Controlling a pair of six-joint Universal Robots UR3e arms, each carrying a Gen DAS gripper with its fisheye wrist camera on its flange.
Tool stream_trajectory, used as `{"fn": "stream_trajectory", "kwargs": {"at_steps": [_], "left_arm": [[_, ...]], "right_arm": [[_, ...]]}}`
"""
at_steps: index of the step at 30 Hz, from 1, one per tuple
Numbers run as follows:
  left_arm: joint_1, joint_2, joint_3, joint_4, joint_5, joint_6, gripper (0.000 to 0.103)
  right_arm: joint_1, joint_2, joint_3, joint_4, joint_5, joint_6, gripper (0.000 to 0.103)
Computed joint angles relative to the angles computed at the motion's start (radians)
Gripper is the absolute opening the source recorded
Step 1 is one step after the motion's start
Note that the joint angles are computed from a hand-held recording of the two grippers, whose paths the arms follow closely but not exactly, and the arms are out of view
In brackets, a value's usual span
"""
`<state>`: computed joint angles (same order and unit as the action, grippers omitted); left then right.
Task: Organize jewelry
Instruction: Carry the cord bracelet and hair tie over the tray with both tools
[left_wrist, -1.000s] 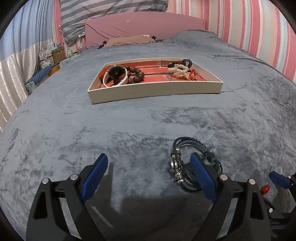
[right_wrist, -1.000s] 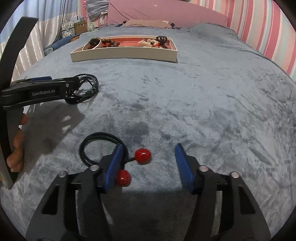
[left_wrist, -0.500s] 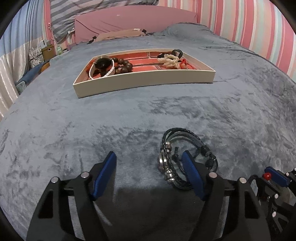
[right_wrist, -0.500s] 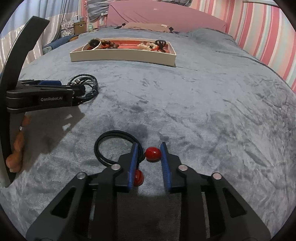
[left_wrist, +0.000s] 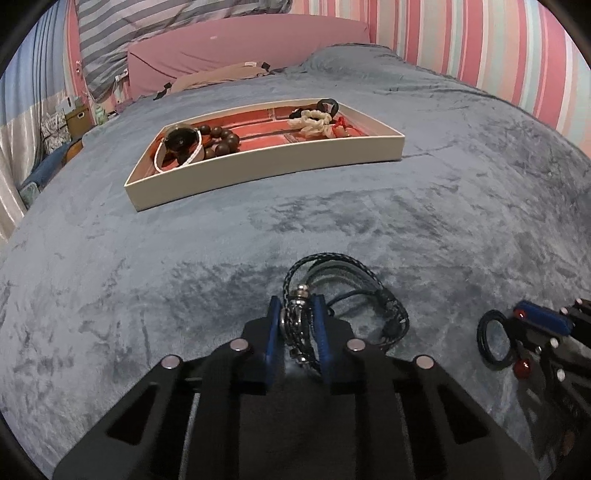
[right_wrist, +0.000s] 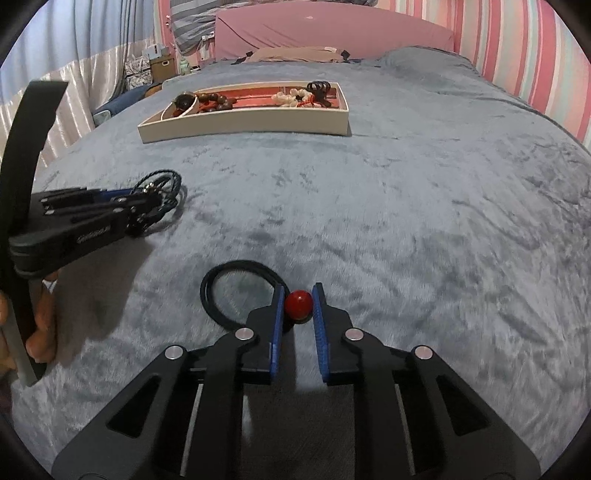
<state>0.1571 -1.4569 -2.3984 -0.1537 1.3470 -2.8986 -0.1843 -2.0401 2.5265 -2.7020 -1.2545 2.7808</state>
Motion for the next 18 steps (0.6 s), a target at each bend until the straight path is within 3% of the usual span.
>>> {"fn": "stream_trajectory", "kwargs": {"at_steps": [3, 10, 18], "left_arm": [[0.03, 0.019, -0.004, -0.024, -0.037, 0.01, 0.017], [0.011, 0.011, 0.017, 0.016, -0.009, 0.018, 0.016], [0.052, -0.084, 0.157, 0.006, -0.036, -0.009, 0.016]], "right_arm": [[-0.021, 0.046, -0.033, -0.018, 0.03, -0.017, 0.016], [-0.008, 0.233, -0.163, -0.115, 0.054, 0.0, 0.016], [0.014, 0.406, -0.343, -0.174, 0.077, 0.069, 0.016]]}}
